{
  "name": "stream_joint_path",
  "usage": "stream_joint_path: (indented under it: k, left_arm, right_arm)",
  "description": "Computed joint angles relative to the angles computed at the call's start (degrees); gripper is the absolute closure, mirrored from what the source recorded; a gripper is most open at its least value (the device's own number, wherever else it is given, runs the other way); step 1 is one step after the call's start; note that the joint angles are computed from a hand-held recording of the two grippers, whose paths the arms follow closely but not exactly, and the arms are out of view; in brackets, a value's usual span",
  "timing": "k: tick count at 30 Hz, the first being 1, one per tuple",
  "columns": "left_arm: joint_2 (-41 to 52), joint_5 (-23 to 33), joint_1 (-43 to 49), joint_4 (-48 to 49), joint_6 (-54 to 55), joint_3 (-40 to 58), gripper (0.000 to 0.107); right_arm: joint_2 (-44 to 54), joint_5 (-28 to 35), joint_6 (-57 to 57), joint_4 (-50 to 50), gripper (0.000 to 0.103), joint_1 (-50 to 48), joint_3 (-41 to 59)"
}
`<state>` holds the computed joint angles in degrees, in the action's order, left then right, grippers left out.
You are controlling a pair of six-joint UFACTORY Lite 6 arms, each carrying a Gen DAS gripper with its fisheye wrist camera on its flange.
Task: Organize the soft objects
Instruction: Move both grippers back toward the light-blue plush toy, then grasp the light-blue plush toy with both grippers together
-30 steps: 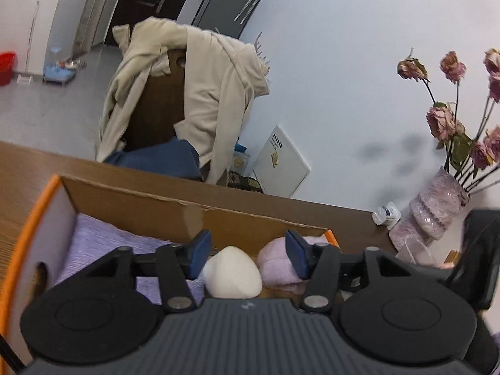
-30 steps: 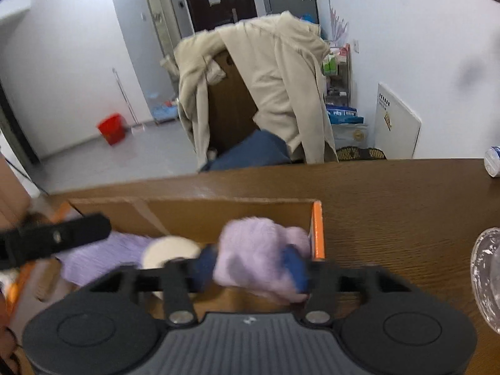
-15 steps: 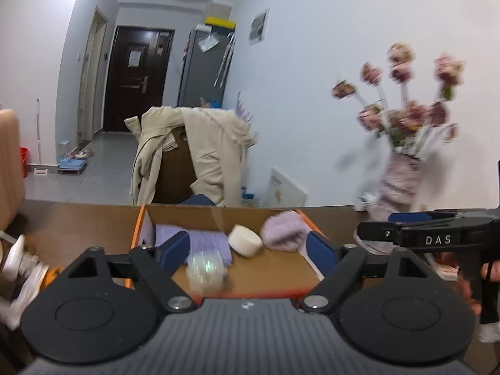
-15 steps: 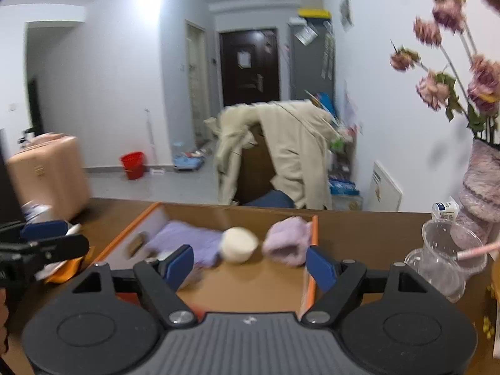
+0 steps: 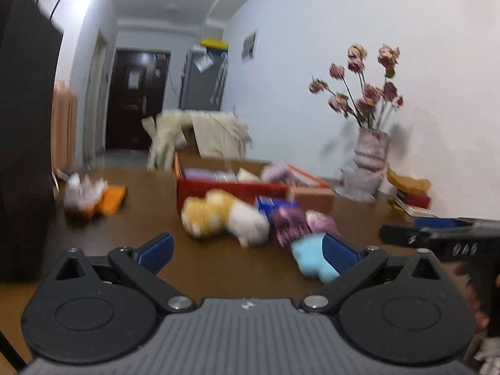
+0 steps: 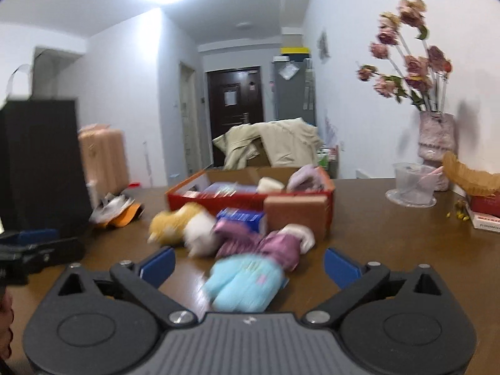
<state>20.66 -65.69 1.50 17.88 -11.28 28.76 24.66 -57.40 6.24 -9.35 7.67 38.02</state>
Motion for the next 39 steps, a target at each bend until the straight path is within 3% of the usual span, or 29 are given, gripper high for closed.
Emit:
stream_joint_path:
  k: [4,12,17,20,23,31,34,36,39]
  left_arm:
    - [-0.79,-3.68,1.67,2.0,0.5,-3.63,0.004]
    - [-1.05,-4.09,2.54,3.82,1.34,-3.69,0.004]
    - [0.81,-2.31,2.21,3.14,-0.35,-0.58,0.004]
    - [2.68,0.36,0.81,3.21,-1.21,3.01,0.004]
    - [5.88,6.46,-1.93,2.94,-3.38,9.7,0.004]
    - [18.37,17.69,-7.22,7.43,-13.83,30.98,0.005]
    - [23.91,22.38,-9.16,9.88,-16.16,39.8,0.016]
    - [27.9,25.07,-9.23,16.02,-22.12,46.07,0.033]
    - [32.72,27.03,-8.78,22.9,-29.46,52.49,0.043]
  right_arm:
    - [0.6,-3.8,-1.39,6.41,0.001,4.79,-5.22]
    - [-0.64,-5.67,-1.91,9.68,0.001,8.06,-7.99]
    - [-0.13,-0.83,0.61,6.52,0.006,5.0,-4.89]
    - [0.44,0.56,2.31,4.04,0.007,2.87,-2.86]
    - [2.37,3.22,4.74,0.26,0.012,0.4,1.1]
    - [14.19,15.21,23.33,-19.71,0.039,-8.52,23.48]
    - [20.59,17.97,35.76,-31.31,0.043,-11.18,34.06]
    - [24.65,19.03,42.38,-37.64,0.046,-11.92,39.94]
    - [29.65,19.62,50.56,-45.35,0.052,-12.29,46.53]
